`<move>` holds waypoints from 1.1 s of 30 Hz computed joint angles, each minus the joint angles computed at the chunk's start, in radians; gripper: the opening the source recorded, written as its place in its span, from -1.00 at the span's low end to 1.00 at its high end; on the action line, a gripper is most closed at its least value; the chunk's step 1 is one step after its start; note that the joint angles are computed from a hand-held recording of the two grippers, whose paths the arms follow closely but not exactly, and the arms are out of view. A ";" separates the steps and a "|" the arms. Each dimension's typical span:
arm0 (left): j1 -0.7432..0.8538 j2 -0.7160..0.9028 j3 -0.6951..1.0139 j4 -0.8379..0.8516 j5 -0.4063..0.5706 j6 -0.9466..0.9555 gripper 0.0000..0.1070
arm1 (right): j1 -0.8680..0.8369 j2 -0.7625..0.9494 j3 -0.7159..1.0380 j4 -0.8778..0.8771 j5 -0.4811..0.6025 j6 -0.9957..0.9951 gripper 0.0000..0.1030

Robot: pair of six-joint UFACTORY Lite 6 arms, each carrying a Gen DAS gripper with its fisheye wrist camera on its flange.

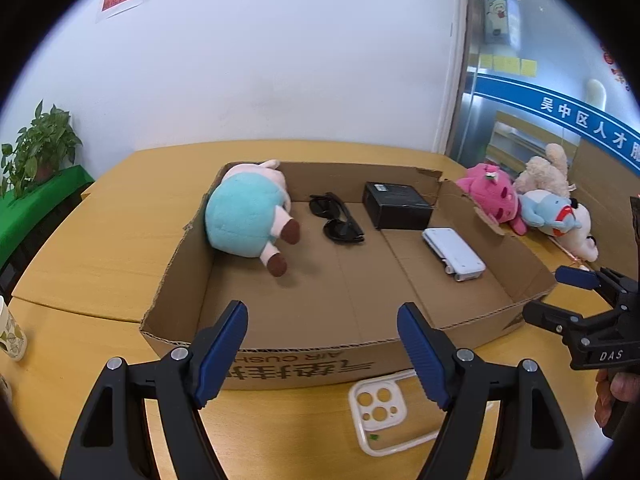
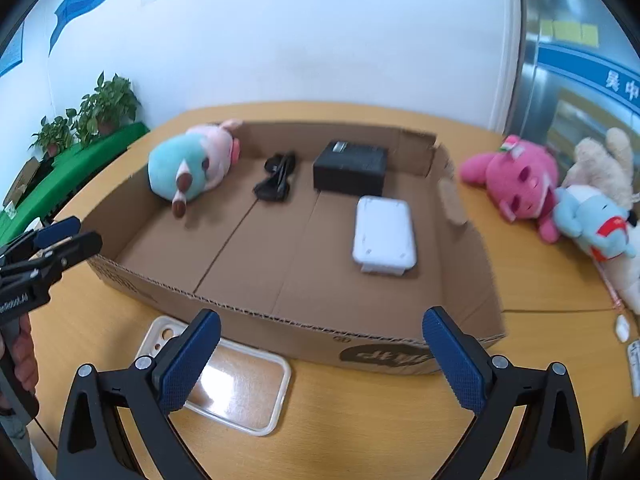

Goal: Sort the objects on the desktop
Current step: 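Move the left gripper to the clear phone case and close on its rim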

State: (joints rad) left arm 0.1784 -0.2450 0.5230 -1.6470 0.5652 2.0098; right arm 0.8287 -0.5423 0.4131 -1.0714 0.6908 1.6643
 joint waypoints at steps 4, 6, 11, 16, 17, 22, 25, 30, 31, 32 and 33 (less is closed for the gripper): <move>0.028 -0.050 -0.019 0.130 0.058 -0.106 0.45 | 0.062 -0.119 -0.018 0.075 0.040 -0.066 0.99; 0.065 -0.044 -0.020 0.195 0.118 -0.151 0.45 | 0.148 -0.197 -0.050 0.097 0.086 -0.045 0.99; 0.078 0.058 -0.018 0.287 0.154 -0.206 0.45 | 0.125 -0.226 -0.163 0.169 -0.069 -0.041 0.99; 0.020 0.164 -0.027 0.254 0.074 -0.189 0.42 | -0.016 -0.090 -0.220 0.075 -0.298 0.054 0.70; 0.006 0.187 -0.025 0.242 0.057 -0.181 0.27 | -0.039 -0.059 -0.220 0.034 -0.335 0.088 0.62; -0.062 0.296 -0.011 0.183 -0.029 -0.152 -0.22 | -0.045 0.095 -0.207 -0.207 -0.390 0.337 0.18; -0.086 0.303 -0.023 0.123 -0.063 -0.091 -0.44 | -0.034 0.168 -0.197 -0.313 -0.401 0.449 -0.23; -0.089 0.312 -0.025 0.128 -0.061 -0.080 -0.76 | -0.001 0.205 -0.188 -0.362 -0.377 0.509 -0.48; -0.093 0.308 -0.028 0.118 -0.066 -0.073 -0.78 | 0.003 0.210 -0.188 -0.384 -0.378 0.530 -0.68; -0.095 0.300 -0.034 0.111 -0.072 -0.068 -0.79 | 0.008 0.213 -0.186 -0.389 -0.377 0.534 -0.73; -0.097 0.297 -0.035 0.105 -0.076 -0.064 -0.80 | 0.025 0.221 -0.182 -0.385 -0.359 0.536 -0.73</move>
